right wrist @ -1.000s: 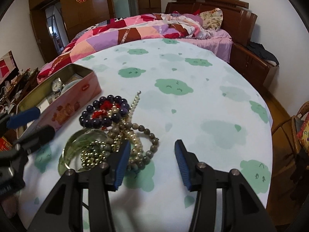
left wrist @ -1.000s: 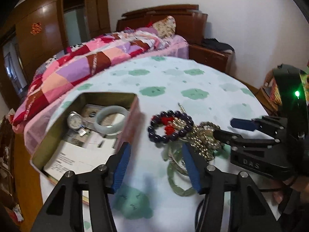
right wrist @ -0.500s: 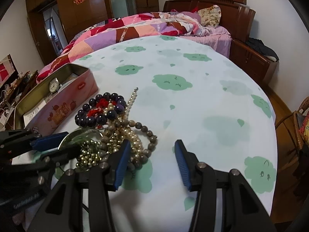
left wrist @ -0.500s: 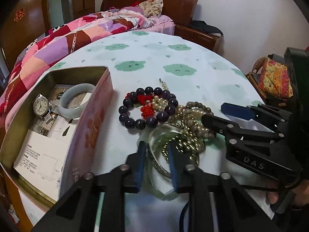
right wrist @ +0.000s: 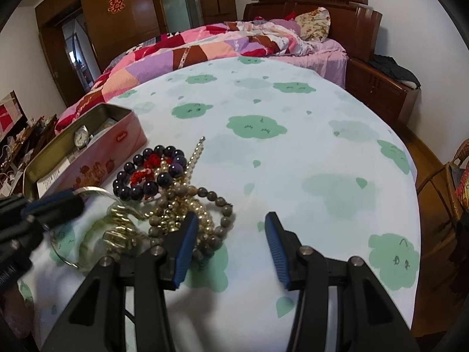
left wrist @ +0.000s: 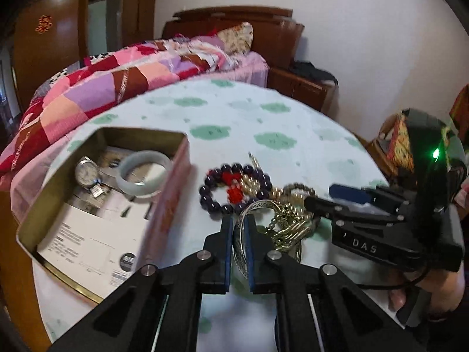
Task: Organize jewelry
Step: 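Lower the left tool onto the silver bangle in the pile and grasp it, then grasp and lift the gold chain with the right tool while the left tool holds the silver bangle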
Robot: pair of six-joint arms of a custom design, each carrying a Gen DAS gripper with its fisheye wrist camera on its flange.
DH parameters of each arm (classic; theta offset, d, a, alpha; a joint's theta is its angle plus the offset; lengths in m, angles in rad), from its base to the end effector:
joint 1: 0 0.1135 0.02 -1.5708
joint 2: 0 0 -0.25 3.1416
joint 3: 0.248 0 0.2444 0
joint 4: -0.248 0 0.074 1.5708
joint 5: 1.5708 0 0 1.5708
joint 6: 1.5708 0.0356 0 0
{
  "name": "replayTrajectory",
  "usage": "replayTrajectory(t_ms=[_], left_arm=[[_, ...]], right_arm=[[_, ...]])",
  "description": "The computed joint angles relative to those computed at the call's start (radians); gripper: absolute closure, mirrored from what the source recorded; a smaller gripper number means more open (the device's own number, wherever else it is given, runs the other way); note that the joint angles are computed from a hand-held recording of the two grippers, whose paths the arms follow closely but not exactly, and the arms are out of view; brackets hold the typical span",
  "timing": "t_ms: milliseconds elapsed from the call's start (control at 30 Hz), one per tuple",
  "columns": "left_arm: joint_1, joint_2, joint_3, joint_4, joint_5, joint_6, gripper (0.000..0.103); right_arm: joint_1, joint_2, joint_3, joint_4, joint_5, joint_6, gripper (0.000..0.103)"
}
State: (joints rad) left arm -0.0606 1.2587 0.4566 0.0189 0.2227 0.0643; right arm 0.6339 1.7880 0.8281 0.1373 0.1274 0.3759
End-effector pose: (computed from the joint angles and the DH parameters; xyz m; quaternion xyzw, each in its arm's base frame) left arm 0.2272 -0.0217 0.1461 0.0998 0.9133 -0.1019 0.3815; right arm 0.2712 0.1938 0.1178 -0.0964 0.9242 0.1245 0.3479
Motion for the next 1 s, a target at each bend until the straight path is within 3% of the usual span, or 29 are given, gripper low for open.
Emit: replayTrajectory(t_ms=[433,667,767,833,1000], left_arm=[[0.039,-0.152,-0.035,-0.01,0.074,-0.025,0.096],[0.064,-0.106,-0.023,0.001,0.06,-0.036,0.096],[0.022,-0.084,-0.013,0.003,-0.064,-0.015,0.096],[0.055,0.014,0.021,-0.012,0.011,-0.017,0.096],[0.074,0.108,0.028,0.015,0.018,-0.024,0.096]], right_arm=[[-0.006,0.012,0.02,-0.024,-0.026,-0.004,0.052],[-0.022,-0.016,-0.033,0.06,-0.084,-0.007,0.053],[-0.007,-0.024,-0.045,0.088,-0.097,-0.053,0.053],[0.009,-0.021,-0.037,0.08,-0.078,-0.07,0.053],[0.039,-0.02,-0.03,0.071,-0.096,-0.15,0.053]])
